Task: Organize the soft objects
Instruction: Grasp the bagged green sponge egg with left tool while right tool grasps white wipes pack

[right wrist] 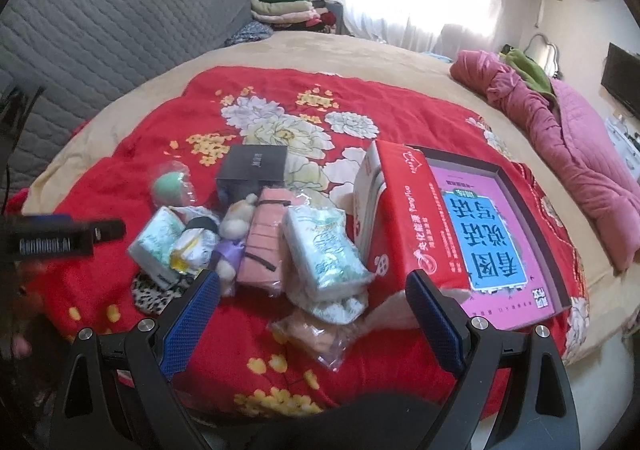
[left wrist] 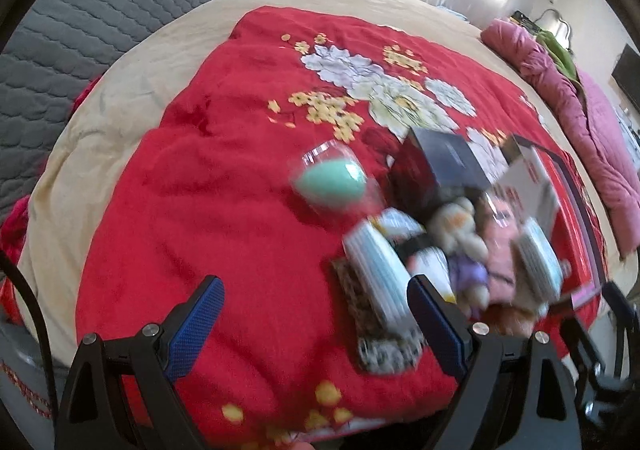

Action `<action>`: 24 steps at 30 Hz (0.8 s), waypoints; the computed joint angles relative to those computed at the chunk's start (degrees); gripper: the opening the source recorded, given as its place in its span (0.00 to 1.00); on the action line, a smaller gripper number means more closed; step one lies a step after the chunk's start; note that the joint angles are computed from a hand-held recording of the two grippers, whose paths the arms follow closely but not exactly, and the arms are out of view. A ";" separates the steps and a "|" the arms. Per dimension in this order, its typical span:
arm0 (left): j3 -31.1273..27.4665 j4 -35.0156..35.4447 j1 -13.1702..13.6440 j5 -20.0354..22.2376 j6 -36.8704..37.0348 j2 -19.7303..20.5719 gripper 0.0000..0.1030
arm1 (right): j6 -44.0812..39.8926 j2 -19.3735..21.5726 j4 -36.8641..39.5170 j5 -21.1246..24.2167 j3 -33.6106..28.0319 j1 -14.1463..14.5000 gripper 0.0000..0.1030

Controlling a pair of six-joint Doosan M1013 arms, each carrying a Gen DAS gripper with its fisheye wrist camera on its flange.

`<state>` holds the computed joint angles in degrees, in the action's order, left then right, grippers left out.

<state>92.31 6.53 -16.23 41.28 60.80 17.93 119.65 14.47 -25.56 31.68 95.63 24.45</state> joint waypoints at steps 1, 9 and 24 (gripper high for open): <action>-1.01 -0.36 0.42 0.38 0.51 0.78 0.90 | 0.03 0.29 -0.57 0.40 -0.33 -0.07 0.91; -9.03 -3.62 2.27 5.21 2.97 7.28 0.90 | -2.33 2.83 -2.10 2.98 -3.44 -0.80 0.91; -13.03 -6.33 2.97 7.12 3.86 11.34 0.90 | -11.20 9.13 -12.80 11.53 -8.20 2.06 0.58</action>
<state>79.28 0.20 -13.26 48.40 64.66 29.27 108.45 23.60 -38.36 43.21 87.43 26.51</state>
